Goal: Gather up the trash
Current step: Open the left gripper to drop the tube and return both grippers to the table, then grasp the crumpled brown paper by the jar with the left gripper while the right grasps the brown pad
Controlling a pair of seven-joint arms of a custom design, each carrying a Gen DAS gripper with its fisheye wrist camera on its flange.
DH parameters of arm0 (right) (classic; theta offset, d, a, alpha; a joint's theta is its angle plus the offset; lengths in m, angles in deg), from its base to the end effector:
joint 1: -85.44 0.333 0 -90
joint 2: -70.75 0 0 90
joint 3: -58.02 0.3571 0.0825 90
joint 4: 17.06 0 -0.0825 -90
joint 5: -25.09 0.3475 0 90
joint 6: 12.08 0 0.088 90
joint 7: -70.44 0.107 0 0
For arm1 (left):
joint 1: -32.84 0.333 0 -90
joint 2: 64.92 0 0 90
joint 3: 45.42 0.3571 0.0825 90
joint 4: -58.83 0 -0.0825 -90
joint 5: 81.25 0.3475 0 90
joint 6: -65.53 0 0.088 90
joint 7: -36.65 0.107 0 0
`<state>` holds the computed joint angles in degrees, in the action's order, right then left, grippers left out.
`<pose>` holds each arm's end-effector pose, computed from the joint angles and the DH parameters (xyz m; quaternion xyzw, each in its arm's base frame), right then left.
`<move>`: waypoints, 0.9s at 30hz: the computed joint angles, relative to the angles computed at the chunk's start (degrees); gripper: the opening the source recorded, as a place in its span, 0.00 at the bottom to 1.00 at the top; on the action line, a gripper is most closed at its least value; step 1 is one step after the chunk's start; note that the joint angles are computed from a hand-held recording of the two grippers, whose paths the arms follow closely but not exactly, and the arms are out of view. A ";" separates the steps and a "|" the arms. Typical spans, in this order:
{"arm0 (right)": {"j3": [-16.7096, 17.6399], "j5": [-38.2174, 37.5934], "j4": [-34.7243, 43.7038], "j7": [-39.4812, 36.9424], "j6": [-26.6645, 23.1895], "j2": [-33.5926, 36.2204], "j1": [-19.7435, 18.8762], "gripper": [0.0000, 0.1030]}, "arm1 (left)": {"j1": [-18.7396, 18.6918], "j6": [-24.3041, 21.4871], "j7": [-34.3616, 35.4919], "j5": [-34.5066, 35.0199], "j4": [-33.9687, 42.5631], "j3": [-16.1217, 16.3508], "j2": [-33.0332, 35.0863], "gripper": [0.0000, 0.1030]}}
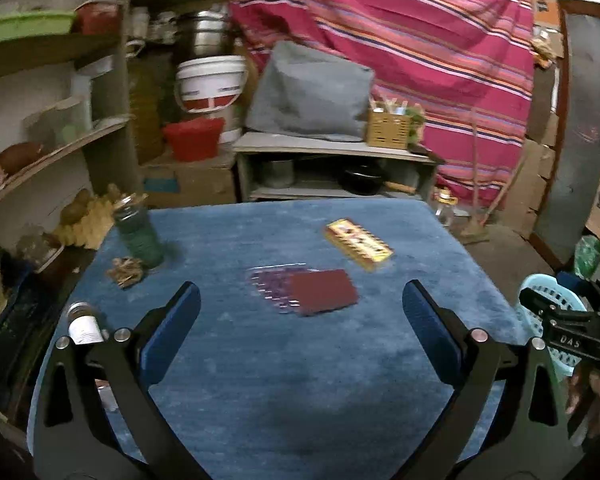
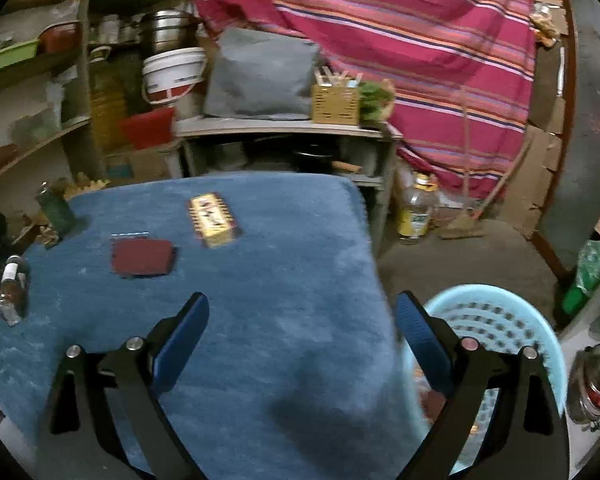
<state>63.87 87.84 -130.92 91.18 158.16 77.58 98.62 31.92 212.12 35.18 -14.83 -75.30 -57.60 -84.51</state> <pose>0.5736 0.1303 0.5365 -0.7666 0.4427 -0.2323 0.4029 0.4211 -0.1237 0.5712 -0.7513 0.4392 -0.2673 0.4138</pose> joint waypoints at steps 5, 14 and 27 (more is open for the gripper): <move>1.95 -1.12 1.16 1.99 0.21 1.71 2.84 0.92 | 3.11 2.80 -3.65 1.78 -3.97 3.06 -2.34 0.95; 4.91 -2.64 6.57 4.01 3.36 7.03 5.89 0.95 | 11.96 15.68 -9.80 8.79 -5.18 7.37 -1.20 0.95; 5.79 -15.27 18.50 19.42 3.69 15.88 8.85 0.96 | 11.73 0.81 -5.00 8.18 3.24 6.26 7.43 0.95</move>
<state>69.66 72.57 -112.42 110.60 161.85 93.46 107.48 43.65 212.94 30.17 -6.65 -72.07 -51.35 -77.07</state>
